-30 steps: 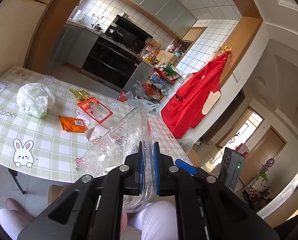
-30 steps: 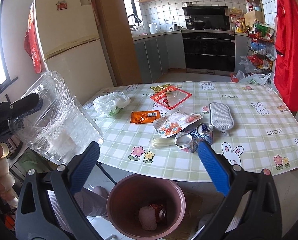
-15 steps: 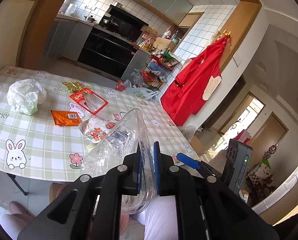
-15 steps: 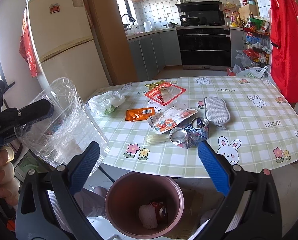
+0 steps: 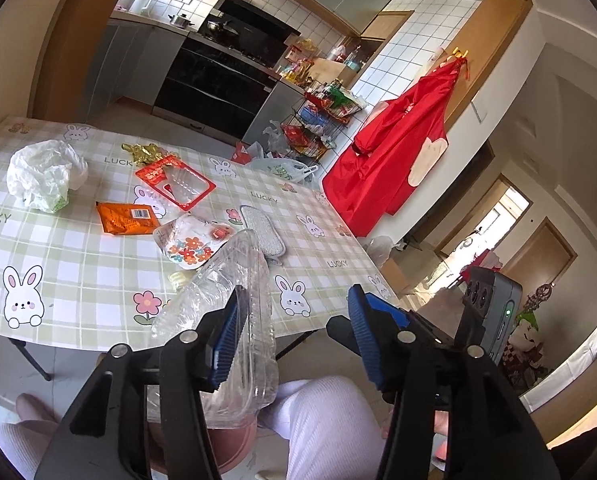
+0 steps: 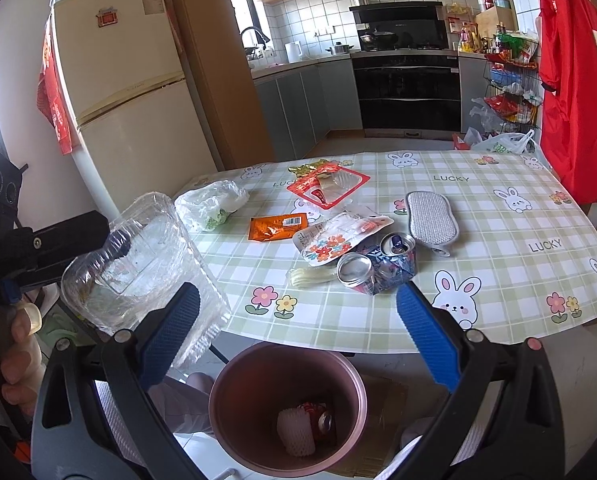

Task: Collect trash
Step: 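Carry the clear plastic container over the pink bin and open the left tool, then reach the left tool to the white plastic bag and grasp it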

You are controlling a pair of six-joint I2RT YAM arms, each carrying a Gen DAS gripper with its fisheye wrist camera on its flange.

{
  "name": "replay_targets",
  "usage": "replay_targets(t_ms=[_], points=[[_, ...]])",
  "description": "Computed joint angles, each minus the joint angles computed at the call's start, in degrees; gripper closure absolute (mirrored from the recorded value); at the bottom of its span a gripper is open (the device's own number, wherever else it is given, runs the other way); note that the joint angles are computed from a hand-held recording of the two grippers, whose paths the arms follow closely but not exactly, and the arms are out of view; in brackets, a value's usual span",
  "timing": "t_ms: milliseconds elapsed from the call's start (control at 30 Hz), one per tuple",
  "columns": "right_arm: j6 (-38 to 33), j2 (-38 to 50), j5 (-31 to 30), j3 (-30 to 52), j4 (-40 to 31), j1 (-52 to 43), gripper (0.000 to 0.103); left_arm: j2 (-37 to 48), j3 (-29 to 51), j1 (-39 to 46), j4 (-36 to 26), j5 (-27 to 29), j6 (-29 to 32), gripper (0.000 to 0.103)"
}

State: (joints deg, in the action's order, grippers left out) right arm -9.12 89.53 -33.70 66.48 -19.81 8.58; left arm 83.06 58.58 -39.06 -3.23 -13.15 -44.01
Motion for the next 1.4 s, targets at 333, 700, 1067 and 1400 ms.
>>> replay_targets(t_ms=[333, 700, 1067, 1400], points=[[0.6, 0.65, -0.44, 0.37, 0.42, -2.21, 0.006, 7.18, 12.96, 1.29, -19.1, 0.3, 5.83, 0.037], [1.63, 1.37, -2.02, 0.74, 1.34, -5.61, 0.006, 17.33, 30.91, -0.79, -36.26, -2.95, 15.23, 0.024], [3.11, 2.42, -4.12, 0.96, 2.14, -9.3, 0.006, 28.25, 41.79, -0.87, -47.74, -1.64, 21.86, 0.023], [3.62, 2.69, -3.93, 1.09, 2.11, -10.01, 0.006, 21.79, 35.59, -0.83, -39.69, -4.41, 18.47, 0.02]])
